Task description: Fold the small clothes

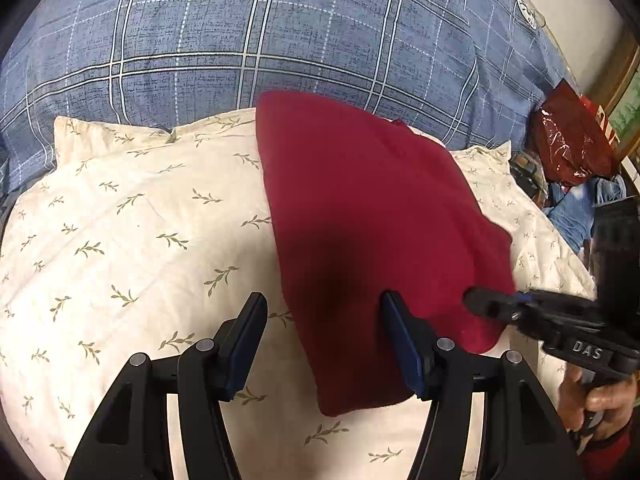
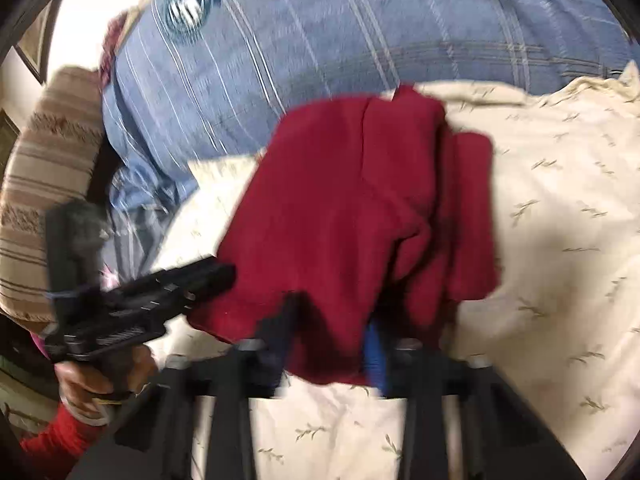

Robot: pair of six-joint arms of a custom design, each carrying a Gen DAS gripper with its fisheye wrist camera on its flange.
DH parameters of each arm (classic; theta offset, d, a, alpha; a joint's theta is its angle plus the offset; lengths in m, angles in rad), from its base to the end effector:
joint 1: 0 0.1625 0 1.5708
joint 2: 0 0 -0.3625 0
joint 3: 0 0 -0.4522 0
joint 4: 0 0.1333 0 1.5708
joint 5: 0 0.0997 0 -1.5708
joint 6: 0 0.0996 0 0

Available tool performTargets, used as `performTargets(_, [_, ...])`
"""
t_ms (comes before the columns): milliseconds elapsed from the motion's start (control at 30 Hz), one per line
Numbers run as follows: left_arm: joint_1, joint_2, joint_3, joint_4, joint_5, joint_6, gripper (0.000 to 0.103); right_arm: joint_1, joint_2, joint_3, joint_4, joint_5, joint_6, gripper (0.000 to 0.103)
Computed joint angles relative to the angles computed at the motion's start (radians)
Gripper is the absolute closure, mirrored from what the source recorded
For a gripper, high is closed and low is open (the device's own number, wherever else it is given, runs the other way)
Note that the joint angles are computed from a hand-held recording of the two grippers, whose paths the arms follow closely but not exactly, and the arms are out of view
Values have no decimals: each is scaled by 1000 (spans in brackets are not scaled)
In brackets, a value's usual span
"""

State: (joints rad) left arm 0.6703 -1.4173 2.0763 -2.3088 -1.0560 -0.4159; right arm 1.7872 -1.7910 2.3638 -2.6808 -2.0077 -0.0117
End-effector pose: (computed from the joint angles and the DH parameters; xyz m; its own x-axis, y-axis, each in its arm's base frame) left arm -0.2936 -0.4654 0.1653 -0.8381 0.3516 -0.4171 0.4838 0.8323 -0.2705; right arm 0.1819 -0.4030 0.2446 -0.9292 0.0071 0.3695 -0.1954 0.8392 -0.5074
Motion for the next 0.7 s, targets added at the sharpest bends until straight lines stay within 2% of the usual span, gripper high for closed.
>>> performTargets(33, [-6, -7, 7, -6, 6, 7, 43, 17, 12, -5, -3, -25, -14, 94])
performTargets(133, [-18, -18, 26, -31, 10, 37, 42, 148, 12, 0, -69, -212, -124, 95])
performTargets(200, [-22, -3, 32, -24, 18, 38, 41, 181, 26, -5, -69, -316, -135, 96])
performTargets(233, [-25, 9, 29, -2, 25, 38, 41, 170, 40, -9, -38, -356, -122, 96])
performTargets(300, [-33, 13, 36, 9, 40, 48, 41, 130, 54, -8, 23, -368, -81, 96])
performTargets(400, [-38, -9, 31, 30, 41, 32, 41, 119, 43, 12, 6, -353, -86, 95])
performTargets(467, [-51, -23, 33, 11, 74, 34, 41, 129, -3, 17, 22, -322, -61, 85])
performTargets(533, [-58, -13, 21, -14, 120, 46, 41, 137, -40, 21, 10, -305, -41, 70])
performTargets(600, [-50, 15, -7, -12, 133, 50, 41, 156, -37, 22, -87, -297, -62, 63])
performTargets(700, [-45, 55, -31, -22, 152, 51, 41, 159, 81, -38, -221, -294, -126, 60])
